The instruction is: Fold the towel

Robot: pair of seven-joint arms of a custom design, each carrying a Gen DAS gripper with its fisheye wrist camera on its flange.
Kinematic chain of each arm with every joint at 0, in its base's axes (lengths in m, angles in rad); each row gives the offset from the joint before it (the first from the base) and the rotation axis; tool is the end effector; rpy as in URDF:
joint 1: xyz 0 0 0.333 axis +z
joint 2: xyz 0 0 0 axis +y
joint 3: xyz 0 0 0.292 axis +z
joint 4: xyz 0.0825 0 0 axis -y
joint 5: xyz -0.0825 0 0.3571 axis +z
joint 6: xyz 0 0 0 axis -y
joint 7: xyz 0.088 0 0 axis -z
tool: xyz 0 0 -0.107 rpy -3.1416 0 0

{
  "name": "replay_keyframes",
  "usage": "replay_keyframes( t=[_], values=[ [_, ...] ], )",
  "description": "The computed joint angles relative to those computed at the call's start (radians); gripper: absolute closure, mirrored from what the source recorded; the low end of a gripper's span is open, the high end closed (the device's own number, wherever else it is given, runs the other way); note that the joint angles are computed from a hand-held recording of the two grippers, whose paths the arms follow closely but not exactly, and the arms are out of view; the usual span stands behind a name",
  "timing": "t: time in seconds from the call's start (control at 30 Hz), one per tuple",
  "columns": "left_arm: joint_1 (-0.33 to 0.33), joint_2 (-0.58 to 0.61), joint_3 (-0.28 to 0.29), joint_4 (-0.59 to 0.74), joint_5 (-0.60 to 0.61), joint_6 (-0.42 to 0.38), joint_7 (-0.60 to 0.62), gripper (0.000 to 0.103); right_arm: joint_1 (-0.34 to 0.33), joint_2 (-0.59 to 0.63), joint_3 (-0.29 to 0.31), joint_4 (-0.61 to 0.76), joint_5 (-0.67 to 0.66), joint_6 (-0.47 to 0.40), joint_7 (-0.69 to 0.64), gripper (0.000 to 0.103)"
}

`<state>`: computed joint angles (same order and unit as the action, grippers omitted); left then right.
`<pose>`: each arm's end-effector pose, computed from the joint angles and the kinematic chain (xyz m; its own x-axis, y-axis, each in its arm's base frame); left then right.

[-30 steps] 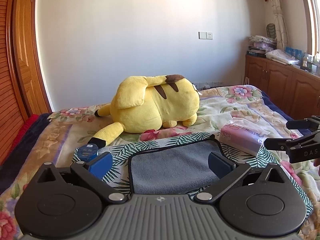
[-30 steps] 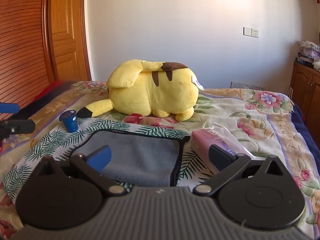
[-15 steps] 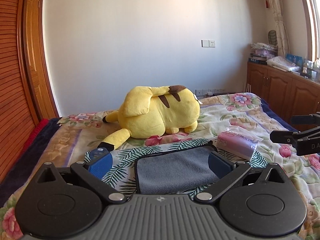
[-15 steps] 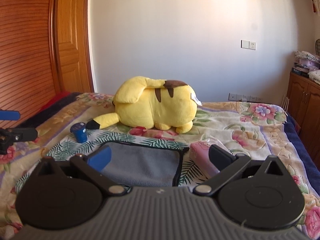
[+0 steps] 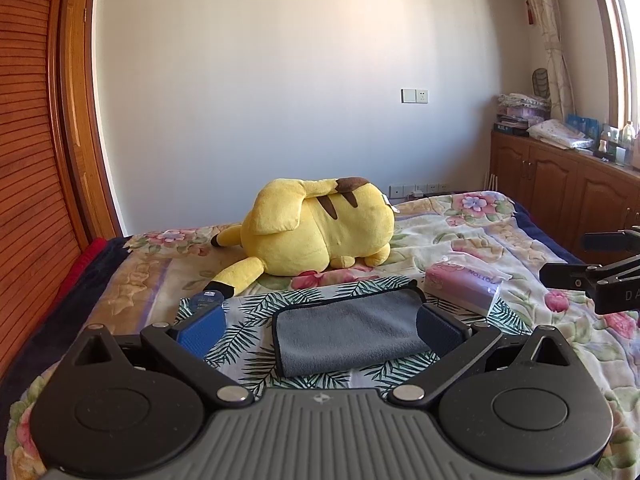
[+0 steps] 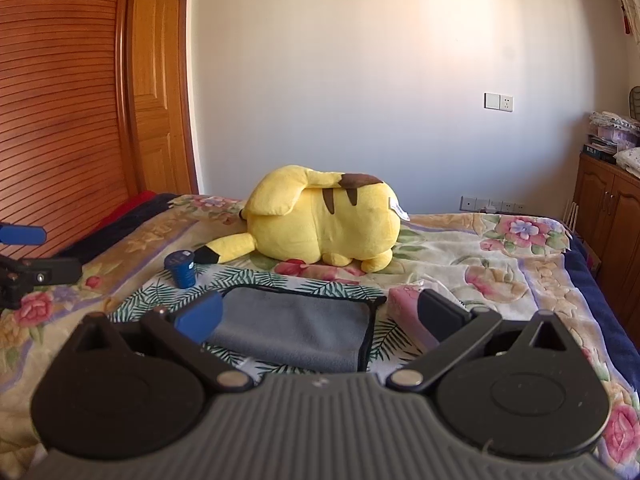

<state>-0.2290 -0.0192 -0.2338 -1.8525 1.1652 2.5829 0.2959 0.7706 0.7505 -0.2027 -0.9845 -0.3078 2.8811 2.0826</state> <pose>0.5092 -0.2737 0.5843 0.0663 -0.9941 -0.0854 -0.4260 0.0491 -0.9034 0.5872 0.4791 0.5501 0.4504 -0.8923 -0.0300 -0.3486 -0.1448 -0.9260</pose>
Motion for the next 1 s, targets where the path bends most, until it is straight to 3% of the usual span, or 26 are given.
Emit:
replay_keyframes(
  t=[0.5, 1.0],
  values=[
    [0.011, -0.1, -0.035, -0.178, 0.013, 0.008, -0.082, 0.016, 0.107, -0.161, -0.093, -0.312, -0.107, 0.118, 0.147, 0.0],
    [0.013, -0.143, -0.075, -0.284, 0.048, 0.006, -0.216, 0.016, 0.183, -0.231, -0.156, -0.475, -0.189, 0.174, 0.262, 0.0]
  ],
)
